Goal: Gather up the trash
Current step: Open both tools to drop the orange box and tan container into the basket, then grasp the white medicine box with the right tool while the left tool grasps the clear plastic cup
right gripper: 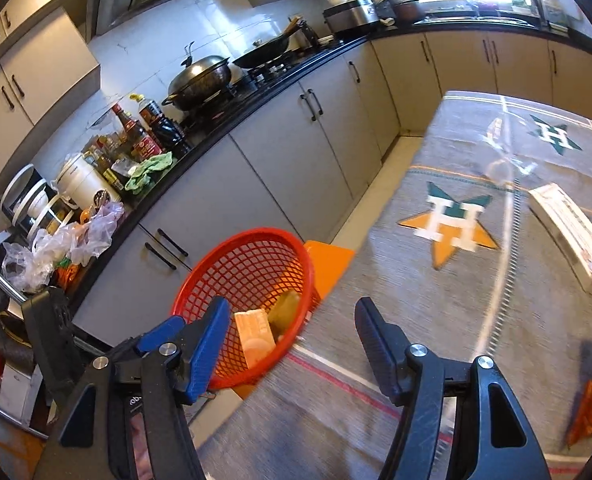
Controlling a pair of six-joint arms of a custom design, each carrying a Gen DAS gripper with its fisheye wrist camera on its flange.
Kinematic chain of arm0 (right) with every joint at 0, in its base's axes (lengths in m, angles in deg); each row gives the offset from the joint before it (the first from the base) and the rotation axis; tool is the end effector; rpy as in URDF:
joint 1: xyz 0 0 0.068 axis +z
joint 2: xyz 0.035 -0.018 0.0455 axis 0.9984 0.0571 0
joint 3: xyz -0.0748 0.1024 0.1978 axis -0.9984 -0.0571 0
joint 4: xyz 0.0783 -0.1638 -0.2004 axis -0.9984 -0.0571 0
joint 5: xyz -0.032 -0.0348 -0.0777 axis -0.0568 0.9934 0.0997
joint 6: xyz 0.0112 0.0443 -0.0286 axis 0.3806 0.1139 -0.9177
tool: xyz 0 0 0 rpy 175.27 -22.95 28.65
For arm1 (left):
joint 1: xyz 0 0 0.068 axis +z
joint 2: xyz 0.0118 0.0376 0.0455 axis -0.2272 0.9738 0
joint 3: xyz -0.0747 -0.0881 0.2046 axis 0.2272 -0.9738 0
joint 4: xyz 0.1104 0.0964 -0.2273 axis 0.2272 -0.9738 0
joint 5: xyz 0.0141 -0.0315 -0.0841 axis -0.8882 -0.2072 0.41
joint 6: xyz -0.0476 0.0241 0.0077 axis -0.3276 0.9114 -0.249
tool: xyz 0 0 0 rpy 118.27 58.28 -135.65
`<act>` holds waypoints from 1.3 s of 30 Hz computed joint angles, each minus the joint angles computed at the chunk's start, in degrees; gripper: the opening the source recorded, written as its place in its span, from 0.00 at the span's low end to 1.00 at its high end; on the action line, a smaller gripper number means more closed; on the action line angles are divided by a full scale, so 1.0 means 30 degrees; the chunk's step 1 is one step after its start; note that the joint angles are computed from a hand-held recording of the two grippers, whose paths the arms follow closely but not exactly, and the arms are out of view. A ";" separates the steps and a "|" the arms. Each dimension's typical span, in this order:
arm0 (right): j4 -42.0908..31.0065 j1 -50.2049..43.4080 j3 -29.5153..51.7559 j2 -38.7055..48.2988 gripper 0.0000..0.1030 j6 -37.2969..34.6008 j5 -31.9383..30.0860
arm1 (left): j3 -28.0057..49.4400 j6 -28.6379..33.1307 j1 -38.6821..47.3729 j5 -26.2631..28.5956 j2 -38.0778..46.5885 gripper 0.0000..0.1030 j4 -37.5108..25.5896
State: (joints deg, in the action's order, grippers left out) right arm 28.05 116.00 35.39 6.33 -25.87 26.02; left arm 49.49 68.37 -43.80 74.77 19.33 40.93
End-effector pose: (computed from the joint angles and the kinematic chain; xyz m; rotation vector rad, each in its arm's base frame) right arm 0.2328 0.1281 0.1599 0.2186 2.2965 0.5643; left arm 0.2634 -0.1566 0.1308 0.2641 2.3500 -0.4350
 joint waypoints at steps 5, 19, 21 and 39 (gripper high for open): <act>-0.1640 -0.0967 -0.2047 -0.4117 0.68 0.0006 -0.0115 | 0.0551 -0.0279 -0.1958 -0.0961 -0.0244 0.56 -0.0670; -0.9309 -1.4184 -0.2499 -0.9009 0.65 -0.4001 -0.5063 | 0.3569 -0.0469 -0.6669 -0.2645 0.2380 0.58 -0.1648; -0.8839 -1.5611 -0.1902 -0.6918 0.60 -0.4621 -0.5652 | 0.3840 -0.0350 -0.6958 -0.2657 0.2767 0.58 -0.1637; -0.5569 -1.7048 -0.0311 0.0207 0.07 -0.6060 -0.6670 | 0.5843 -0.0030 -0.7541 -0.2222 0.4738 0.58 -0.2188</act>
State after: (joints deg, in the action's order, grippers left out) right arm 11.34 64.85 34.46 6.95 -44.05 6.02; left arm 67.02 68.28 -66.42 68.10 33.54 34.36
